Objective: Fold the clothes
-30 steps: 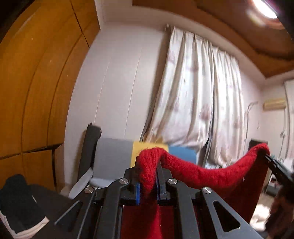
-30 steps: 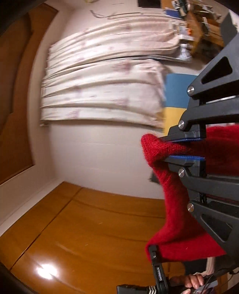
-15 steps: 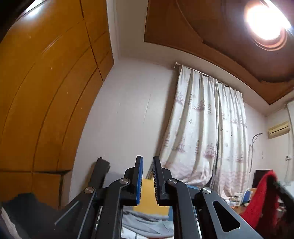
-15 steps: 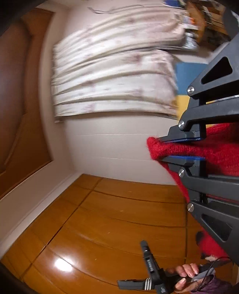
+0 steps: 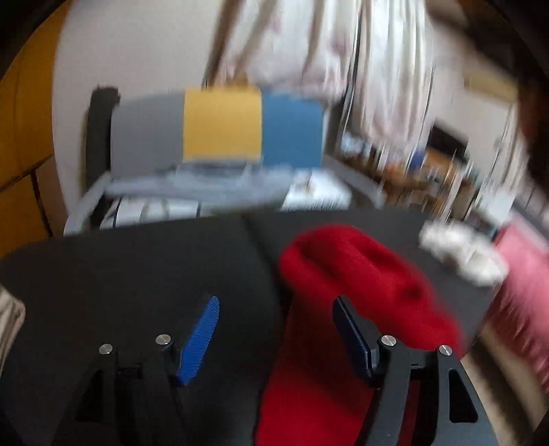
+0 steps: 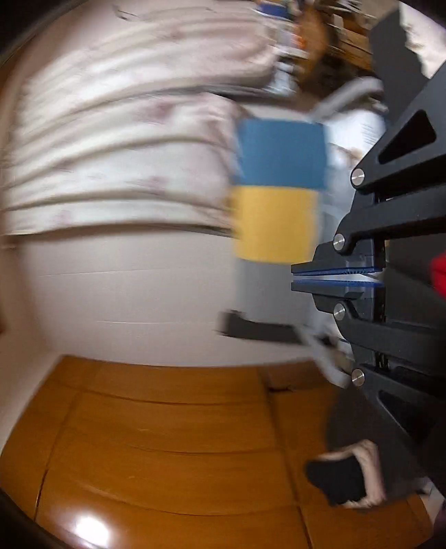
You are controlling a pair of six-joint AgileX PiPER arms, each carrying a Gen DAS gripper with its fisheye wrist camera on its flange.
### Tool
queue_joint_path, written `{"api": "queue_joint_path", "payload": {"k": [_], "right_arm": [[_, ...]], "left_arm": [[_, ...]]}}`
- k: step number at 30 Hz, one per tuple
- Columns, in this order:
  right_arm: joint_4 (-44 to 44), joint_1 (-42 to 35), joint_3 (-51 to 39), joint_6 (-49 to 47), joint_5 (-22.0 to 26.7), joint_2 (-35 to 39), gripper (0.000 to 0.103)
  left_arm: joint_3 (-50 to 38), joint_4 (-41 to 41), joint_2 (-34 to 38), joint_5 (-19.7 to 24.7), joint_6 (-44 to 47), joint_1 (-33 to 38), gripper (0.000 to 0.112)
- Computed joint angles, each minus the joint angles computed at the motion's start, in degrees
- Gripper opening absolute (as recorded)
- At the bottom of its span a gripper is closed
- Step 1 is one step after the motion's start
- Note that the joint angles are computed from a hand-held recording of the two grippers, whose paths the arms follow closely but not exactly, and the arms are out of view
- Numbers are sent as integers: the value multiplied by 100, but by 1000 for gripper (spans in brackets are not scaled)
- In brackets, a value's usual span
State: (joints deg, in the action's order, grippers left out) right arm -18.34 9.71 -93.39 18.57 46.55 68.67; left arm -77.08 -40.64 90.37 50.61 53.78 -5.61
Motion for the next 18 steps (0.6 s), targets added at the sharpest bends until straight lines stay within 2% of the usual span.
{"api": "queue_joint_path", "payload": {"k": [2, 5, 6, 7, 10, 12, 14, 15, 16, 17, 18], "right_arm": [[781, -306, 471, -444, 322, 140, 28], [792, -266, 1762, -237, 506, 236, 28], [766, -230, 2256, -47, 466, 263, 28], [799, -214, 2815, 178, 344, 279, 28], [652, 27, 4050, 924, -85, 254, 28], [270, 179, 4631, 1543, -439, 233, 31], [94, 154, 5101, 1950, -922, 54, 32], [246, 37, 5212, 1909, -1060, -11, 32], [476, -127, 5281, 1761, -1166, -63, 32], [600, -245, 5347, 1709, -1196, -155, 32], [515, -250, 5422, 1859, -1166, -250, 32]], "left_arm": [[312, 571, 297, -215, -287, -241, 71], [893, 976, 423, -810, -377, -415, 72], [1077, 1013, 373, -1024, -381, -431, 78], [1260, 969, 262, -1233, -339, -413, 92], [1255, 974, 358, -1172, -499, -391, 100], [1302, 995, 348, -1245, -669, -429, 101], [1429, 962, 272, -1359, -697, -527, 91], [1471, 899, 222, -1364, -679, -578, 76], [1530, 826, 171, -1346, -619, -625, 54], [1574, 772, 86, -1216, -548, -658, 40], [1548, 809, 53, -1065, -594, -723, 13]]}}
